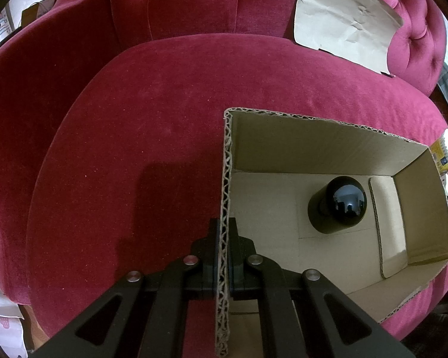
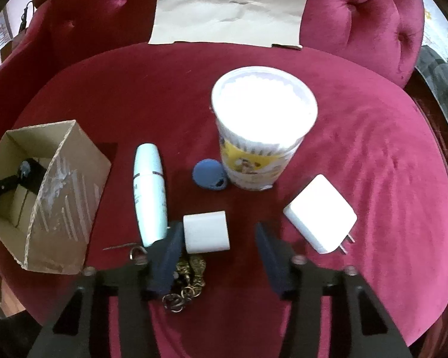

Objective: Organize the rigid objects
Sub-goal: 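Grasp the small white plug charger with the right tool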

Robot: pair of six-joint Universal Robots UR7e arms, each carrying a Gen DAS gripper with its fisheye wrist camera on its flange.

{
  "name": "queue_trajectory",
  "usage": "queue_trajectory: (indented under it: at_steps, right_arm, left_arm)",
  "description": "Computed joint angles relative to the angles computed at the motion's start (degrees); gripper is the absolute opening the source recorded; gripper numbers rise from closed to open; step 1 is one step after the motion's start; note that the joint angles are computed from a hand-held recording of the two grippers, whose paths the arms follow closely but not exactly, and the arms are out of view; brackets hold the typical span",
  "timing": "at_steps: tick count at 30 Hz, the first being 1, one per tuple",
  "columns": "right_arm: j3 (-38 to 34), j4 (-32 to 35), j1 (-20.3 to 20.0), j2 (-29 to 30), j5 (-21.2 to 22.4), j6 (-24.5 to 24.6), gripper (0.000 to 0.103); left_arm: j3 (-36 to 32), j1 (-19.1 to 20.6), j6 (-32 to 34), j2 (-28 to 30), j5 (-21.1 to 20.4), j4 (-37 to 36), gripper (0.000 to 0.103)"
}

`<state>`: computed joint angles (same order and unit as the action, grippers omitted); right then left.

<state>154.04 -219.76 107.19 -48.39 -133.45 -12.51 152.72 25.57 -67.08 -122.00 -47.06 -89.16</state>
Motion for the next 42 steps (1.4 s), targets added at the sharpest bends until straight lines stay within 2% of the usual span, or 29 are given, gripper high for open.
queue_trajectory:
  at_steps: [1,2,14,25,37,42]
  right_arm:
    - [0.05,0.13,0.01,-0.16,0.31,0.15,0.038]
    - [0.07,0.63,0.19,-0.42,0.43,0.58,0.029]
    - [-0.40,3.78,-1.29,-3.44,0.73,1.50,0.029]
    - [-1.39,12.27,3.60,-6.74,-1.95,7.32,0.029]
    - [-2.76,20.85,8.86,-11.08,-2.45,12.20,0.029]
    - [-3.57,22.10,11.04,-10.98,-2.72,13.56,0.029]
  left_arm:
    - [0.00,0.00,0.00,0.00,0.00,0.00,0.004]
    - [0.03,-0.12,-0.11,0.02,-0.05,0.03,0.004]
    - [0.04,-0.15,-0.12,0.04,-0.04,0.04,0.004]
    - [0.05,-0.14,-0.10,0.00,-0.02,0.08,0.004]
    - [0.08,-0.09,-0.06,-0.10,-0.02,0.07,0.004]
    - [0.09,0.04,0.09,-0.16,0.03,-0.02,0.004]
